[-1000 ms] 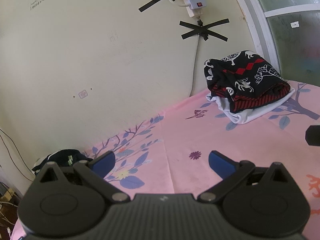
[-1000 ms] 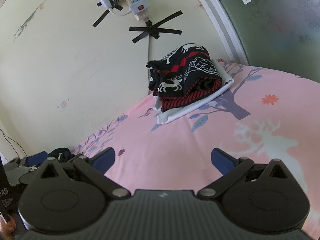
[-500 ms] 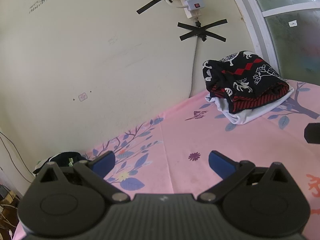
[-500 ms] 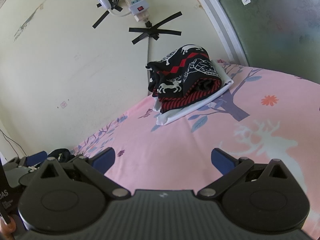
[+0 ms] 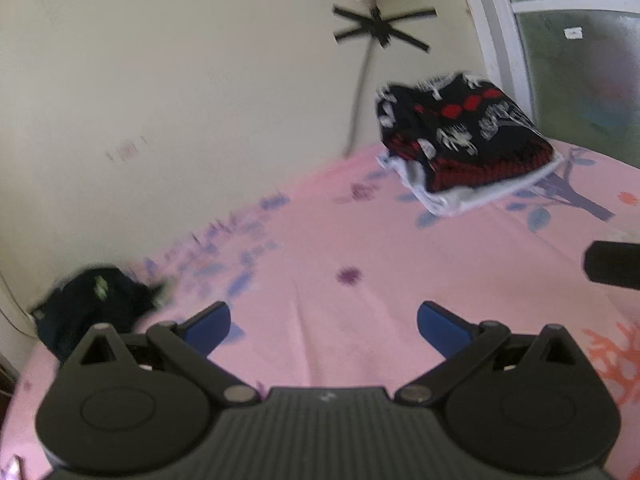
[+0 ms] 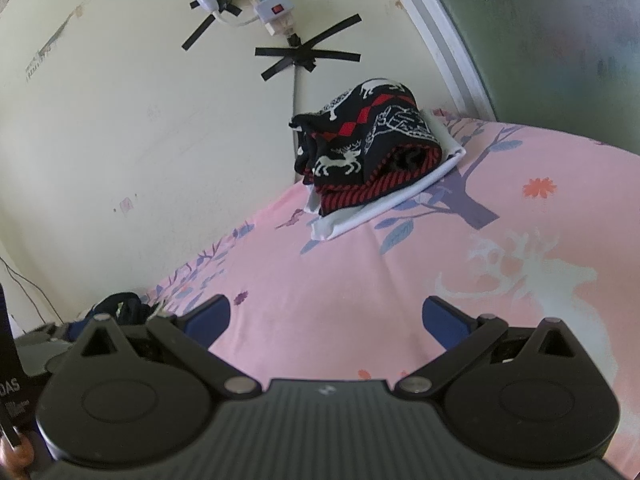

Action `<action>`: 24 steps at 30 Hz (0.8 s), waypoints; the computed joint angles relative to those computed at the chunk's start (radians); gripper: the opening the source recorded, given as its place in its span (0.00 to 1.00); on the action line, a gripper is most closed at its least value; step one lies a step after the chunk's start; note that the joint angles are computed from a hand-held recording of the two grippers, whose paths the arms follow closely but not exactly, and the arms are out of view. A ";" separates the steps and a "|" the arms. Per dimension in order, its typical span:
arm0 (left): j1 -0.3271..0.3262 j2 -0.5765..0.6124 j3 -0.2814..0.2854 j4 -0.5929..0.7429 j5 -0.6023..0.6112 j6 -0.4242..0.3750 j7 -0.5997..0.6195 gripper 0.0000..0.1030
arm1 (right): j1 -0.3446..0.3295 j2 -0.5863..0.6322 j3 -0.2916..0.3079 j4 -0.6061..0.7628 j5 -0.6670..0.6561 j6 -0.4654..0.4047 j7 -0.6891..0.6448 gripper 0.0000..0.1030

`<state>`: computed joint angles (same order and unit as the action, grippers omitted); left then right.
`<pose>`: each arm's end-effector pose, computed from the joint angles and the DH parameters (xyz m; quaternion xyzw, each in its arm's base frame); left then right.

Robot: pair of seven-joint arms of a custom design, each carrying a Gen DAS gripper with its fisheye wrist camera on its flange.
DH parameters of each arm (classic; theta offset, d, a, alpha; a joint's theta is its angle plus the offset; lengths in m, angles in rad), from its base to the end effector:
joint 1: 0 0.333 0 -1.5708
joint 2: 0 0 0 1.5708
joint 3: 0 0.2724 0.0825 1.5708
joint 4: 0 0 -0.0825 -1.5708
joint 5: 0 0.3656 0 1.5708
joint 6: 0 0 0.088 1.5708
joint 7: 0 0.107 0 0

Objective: Fold small clothes

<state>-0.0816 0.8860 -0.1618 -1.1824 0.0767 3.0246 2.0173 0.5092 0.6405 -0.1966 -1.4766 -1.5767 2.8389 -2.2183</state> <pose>0.7483 -0.1427 0.3549 -0.3985 0.7906 -0.3091 0.3473 0.6342 0.2859 0.3161 -0.3689 0.7670 -0.2533 0.4599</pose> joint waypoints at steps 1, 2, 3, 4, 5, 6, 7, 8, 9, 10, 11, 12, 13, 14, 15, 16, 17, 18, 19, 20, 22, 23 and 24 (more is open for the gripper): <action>0.010 0.004 -0.017 0.012 -0.006 -0.039 0.009 1.00 | -0.002 0.004 0.003 0.003 0.008 0.001 -0.007 0.94; 0.013 0.004 -0.023 0.019 -0.011 -0.068 0.012 1.00 | -0.003 0.007 0.004 0.006 0.016 0.004 -0.014 0.94; 0.011 0.006 -0.022 0.026 -0.015 -0.089 0.012 1.00 | -0.003 0.011 0.004 0.009 0.023 0.008 -0.020 0.94; 0.008 0.004 -0.017 0.024 -0.017 -0.099 0.009 1.00 | -0.002 0.014 0.003 0.011 0.030 0.010 -0.025 0.94; 0.005 0.003 -0.011 0.023 -0.017 -0.102 0.007 1.00 | 0.000 0.015 0.000 0.011 0.034 0.012 -0.026 0.94; 0.003 0.002 -0.008 0.021 -0.017 -0.101 0.006 1.00 | 0.003 0.016 -0.004 0.011 0.036 0.013 -0.025 0.94; 0.003 0.001 -0.007 0.019 -0.018 -0.099 0.006 1.00 | 0.006 0.016 -0.008 0.010 0.037 0.012 -0.023 0.94; 0.003 -0.002 -0.007 0.012 -0.018 -0.096 0.005 1.00 | 0.008 0.016 -0.010 0.010 0.039 0.012 -0.023 0.94; 0.003 -0.003 -0.007 0.011 -0.019 -0.096 0.006 1.00 | 0.009 0.015 -0.013 0.009 0.040 0.012 -0.021 0.94; 0.002 -0.003 -0.006 0.011 -0.019 -0.095 0.006 1.00 | 0.010 0.016 -0.014 0.009 0.043 0.012 -0.021 0.94; 0.002 -0.004 -0.004 0.009 -0.018 -0.094 0.006 1.00 | 0.011 0.016 -0.015 0.009 0.045 0.014 -0.022 0.94; 0.002 -0.006 -0.004 0.004 -0.017 -0.091 0.006 1.00 | 0.011 0.017 -0.016 0.009 0.047 0.017 -0.024 0.94; 0.002 -0.005 -0.004 0.006 -0.017 -0.094 0.008 1.00 | 0.010 0.019 -0.015 0.011 0.053 0.019 -0.031 0.94; 0.002 -0.003 -0.005 0.008 -0.016 -0.095 0.009 1.00 | 0.009 0.021 -0.015 0.013 0.062 0.020 -0.040 0.94; 0.002 -0.003 -0.004 0.007 -0.016 -0.096 0.010 1.00 | 0.009 0.022 -0.016 0.012 0.070 0.022 -0.048 0.94; 0.003 -0.002 -0.005 0.009 -0.017 -0.099 0.012 1.00 | 0.010 0.023 -0.016 0.014 0.081 0.021 -0.060 0.94; 0.003 0.000 -0.005 0.013 -0.017 -0.101 0.012 1.00 | 0.012 0.024 -0.020 0.014 0.086 0.023 -0.063 0.94; 0.003 0.001 -0.004 0.013 -0.017 -0.101 0.011 1.00 | 0.015 0.025 -0.023 0.014 0.090 0.024 -0.064 0.94; 0.002 0.001 -0.001 0.013 -0.017 -0.101 0.009 1.00 | 0.017 0.025 -0.027 0.014 0.093 0.027 -0.064 0.94; 0.000 0.002 0.001 0.015 -0.017 -0.101 0.005 1.00 | 0.019 0.026 -0.030 0.014 0.096 0.028 -0.065 0.94; -0.002 0.006 0.004 0.023 -0.017 -0.104 0.001 1.00 | 0.022 0.026 -0.035 0.013 0.100 0.030 -0.067 0.94; -0.002 0.008 0.006 0.025 -0.016 -0.105 -0.001 1.00 | 0.023 0.027 -0.037 0.013 0.103 0.032 -0.069 0.94; -0.003 0.008 0.007 0.025 -0.015 -0.104 -0.003 1.00 | 0.024 0.028 -0.040 0.014 0.104 0.034 -0.068 0.94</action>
